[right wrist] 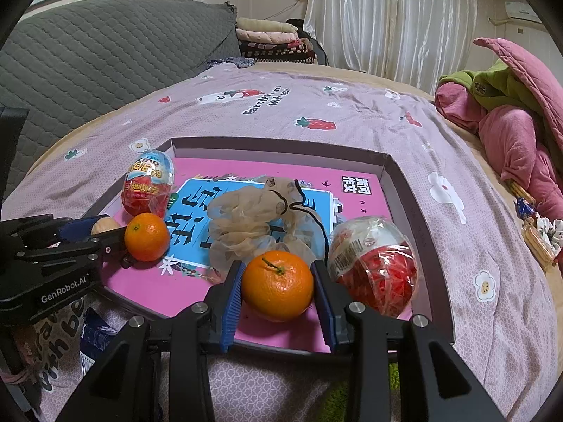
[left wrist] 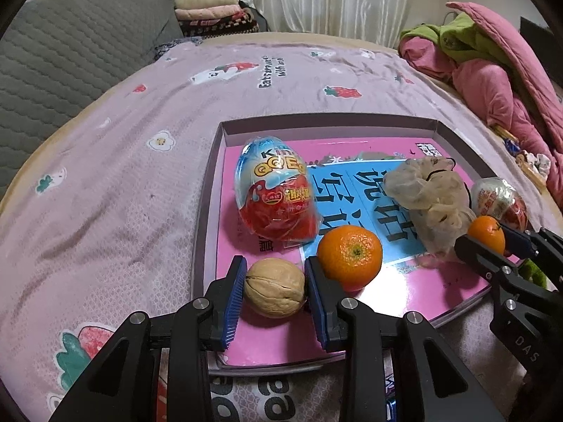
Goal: Organize objects
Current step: 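Bring the walnut and mandarin down onto the tray floor with both tools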
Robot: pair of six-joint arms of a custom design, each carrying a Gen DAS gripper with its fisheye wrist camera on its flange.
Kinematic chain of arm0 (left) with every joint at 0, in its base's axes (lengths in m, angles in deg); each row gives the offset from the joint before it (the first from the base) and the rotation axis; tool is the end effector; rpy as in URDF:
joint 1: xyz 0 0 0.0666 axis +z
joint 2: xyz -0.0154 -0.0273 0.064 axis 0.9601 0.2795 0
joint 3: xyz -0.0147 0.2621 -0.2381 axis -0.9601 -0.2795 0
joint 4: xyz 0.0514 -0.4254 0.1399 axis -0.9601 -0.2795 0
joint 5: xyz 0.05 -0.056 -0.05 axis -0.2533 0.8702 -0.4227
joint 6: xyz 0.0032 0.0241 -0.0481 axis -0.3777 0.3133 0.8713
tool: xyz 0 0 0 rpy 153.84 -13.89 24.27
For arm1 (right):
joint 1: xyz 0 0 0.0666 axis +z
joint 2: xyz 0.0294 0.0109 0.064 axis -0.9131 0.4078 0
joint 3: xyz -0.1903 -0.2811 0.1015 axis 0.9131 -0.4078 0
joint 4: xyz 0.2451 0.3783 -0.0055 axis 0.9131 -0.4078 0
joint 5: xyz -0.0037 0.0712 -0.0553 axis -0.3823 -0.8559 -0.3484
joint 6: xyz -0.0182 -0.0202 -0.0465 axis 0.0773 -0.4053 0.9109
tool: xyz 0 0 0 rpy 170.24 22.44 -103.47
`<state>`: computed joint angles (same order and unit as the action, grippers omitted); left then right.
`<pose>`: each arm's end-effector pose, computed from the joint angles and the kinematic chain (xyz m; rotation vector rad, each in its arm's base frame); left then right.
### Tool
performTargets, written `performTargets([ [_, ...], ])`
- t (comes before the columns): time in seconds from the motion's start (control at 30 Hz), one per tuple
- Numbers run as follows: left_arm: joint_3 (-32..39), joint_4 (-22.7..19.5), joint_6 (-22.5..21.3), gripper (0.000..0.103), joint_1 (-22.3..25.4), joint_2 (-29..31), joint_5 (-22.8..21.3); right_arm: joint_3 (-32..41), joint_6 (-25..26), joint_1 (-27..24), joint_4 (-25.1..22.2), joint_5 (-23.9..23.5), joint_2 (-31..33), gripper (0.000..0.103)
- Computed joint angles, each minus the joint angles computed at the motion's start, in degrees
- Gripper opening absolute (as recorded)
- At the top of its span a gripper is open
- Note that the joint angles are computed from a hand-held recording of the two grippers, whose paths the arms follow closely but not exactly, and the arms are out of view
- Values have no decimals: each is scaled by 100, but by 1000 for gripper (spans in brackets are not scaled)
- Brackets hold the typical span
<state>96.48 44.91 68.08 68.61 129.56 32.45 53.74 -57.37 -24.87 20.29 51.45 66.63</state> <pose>0.4935 -0.0551 0.2792 0.6652 2.3693 -0.2422 0.3636 0.2873 0.2826 0.3256 2.3285 -0.1716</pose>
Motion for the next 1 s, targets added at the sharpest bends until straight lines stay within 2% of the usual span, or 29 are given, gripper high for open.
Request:
performTargets([
  [0.43,35,-92,49,34,12,45,116,-12,45,-15,57,-67,-9,38],
  [0.73,56,-273,-66,35,117,58,456,-16,87,-4,77,-89,-6,38],
  [1.0,19,-229,-25,35,117,30,419,-25,102,5,83,-93,-15,39],
])
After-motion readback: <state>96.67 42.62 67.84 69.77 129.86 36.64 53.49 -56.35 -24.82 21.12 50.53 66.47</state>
